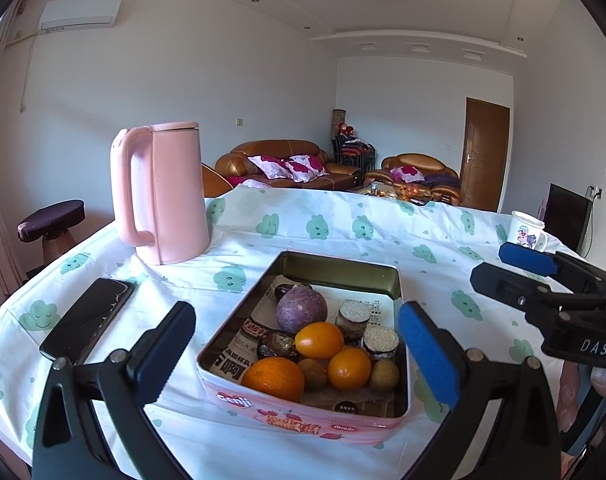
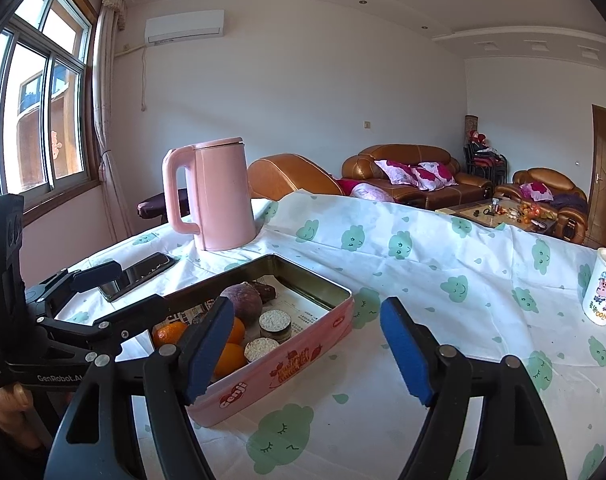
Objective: Organize fruits
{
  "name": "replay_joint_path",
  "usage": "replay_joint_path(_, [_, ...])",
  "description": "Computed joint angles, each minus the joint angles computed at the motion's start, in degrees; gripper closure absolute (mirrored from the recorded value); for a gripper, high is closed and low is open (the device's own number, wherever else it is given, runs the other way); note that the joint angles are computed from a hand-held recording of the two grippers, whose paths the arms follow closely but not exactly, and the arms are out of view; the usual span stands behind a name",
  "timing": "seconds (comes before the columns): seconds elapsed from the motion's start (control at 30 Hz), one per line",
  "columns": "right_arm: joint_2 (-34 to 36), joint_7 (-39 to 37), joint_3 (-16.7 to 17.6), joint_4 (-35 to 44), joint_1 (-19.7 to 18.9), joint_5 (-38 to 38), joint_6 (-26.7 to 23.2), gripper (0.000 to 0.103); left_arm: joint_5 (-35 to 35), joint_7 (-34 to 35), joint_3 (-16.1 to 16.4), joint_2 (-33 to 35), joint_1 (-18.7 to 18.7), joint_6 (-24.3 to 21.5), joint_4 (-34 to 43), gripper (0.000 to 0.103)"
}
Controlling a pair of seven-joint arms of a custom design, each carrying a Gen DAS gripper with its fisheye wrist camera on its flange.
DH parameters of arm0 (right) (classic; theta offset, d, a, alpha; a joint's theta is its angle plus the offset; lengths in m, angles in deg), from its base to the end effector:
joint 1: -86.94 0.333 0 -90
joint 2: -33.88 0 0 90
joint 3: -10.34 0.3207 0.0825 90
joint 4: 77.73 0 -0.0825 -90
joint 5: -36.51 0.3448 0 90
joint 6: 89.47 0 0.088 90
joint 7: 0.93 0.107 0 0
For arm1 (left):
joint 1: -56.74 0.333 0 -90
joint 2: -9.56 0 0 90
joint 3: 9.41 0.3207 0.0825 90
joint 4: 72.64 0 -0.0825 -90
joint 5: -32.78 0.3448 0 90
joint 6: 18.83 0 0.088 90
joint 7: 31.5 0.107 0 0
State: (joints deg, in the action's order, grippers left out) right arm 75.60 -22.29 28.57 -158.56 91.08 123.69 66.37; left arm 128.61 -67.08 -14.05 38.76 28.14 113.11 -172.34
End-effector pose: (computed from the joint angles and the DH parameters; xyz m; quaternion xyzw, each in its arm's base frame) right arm 0.7003 0.1858 0.3416 -0.7826 0.2896 -0.1767 0.5220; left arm 0.5640 -0.3367 0.3361 -0.6931 0.4628 -0.3326 0.4415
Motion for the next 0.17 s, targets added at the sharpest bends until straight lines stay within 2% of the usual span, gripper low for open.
replay_joint_path(0.17, [0.82,0.43,-1.22,1.38,-0.05,-0.45,3.25,0.026,-0.24,0.07,-0.08,-0.16,0.01,-0.22,-0.13,0.0])
